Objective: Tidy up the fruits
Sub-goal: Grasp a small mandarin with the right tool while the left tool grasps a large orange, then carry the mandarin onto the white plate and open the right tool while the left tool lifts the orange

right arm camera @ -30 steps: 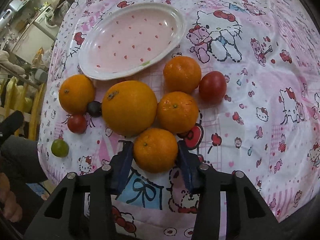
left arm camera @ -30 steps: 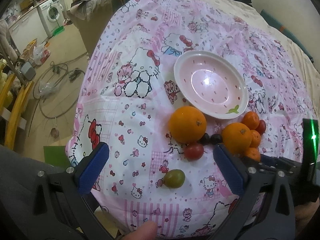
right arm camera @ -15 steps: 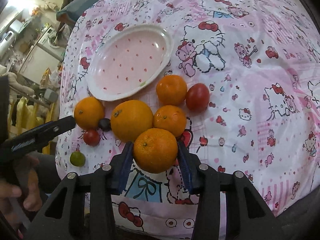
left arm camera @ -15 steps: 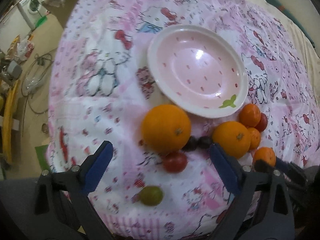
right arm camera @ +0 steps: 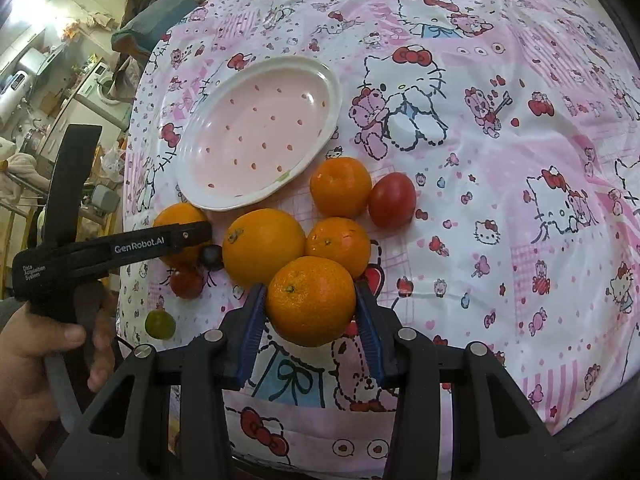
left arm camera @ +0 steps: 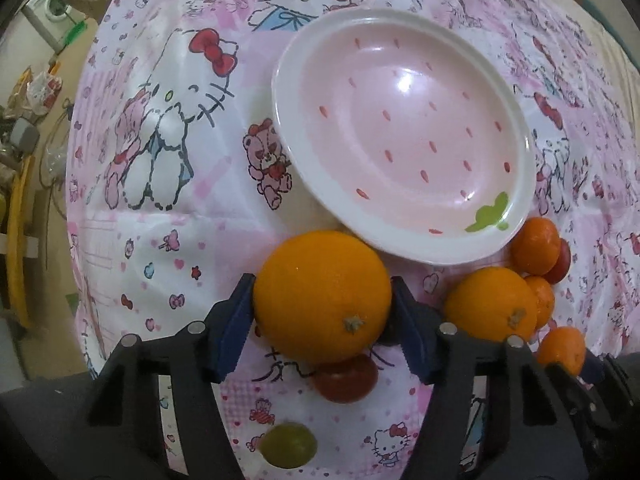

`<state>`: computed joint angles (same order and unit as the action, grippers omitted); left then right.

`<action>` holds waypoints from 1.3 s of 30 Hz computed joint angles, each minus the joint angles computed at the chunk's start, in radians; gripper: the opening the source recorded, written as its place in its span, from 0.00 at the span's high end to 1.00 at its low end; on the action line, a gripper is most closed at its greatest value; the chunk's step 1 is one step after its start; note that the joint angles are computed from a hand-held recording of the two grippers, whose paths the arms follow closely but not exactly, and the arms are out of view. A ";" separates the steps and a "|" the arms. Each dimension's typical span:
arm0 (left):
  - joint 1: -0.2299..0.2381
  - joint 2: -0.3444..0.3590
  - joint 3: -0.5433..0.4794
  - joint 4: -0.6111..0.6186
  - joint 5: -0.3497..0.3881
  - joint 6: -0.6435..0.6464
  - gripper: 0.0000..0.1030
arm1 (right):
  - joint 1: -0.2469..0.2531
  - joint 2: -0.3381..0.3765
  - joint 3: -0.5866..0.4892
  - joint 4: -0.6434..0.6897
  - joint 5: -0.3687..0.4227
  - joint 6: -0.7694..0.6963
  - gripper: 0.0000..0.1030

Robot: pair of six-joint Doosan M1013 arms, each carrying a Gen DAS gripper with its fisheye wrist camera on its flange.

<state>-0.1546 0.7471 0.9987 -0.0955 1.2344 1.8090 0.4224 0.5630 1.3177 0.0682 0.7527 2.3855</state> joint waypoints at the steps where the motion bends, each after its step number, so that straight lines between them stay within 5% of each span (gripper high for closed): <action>1: -0.001 -0.002 0.004 0.002 -0.005 -0.001 0.43 | 0.000 0.001 -0.002 0.001 0.001 -0.002 0.56; 14: 0.015 -0.057 0.062 -0.034 -0.040 0.022 0.45 | 0.004 -0.006 -0.005 -0.033 -0.001 0.034 0.56; 23: 0.034 -0.071 0.001 -0.115 -0.039 0.098 0.45 | -0.008 -0.041 -0.010 -0.109 -0.042 0.082 0.56; 39: 0.006 0.079 -0.275 -0.123 0.056 0.116 0.45 | -0.094 0.070 -0.201 -0.054 0.008 -0.106 0.56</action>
<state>-0.1482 0.8264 0.7236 -0.2181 1.2906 1.9251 0.3280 0.6331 1.1164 0.0141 0.7602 2.2797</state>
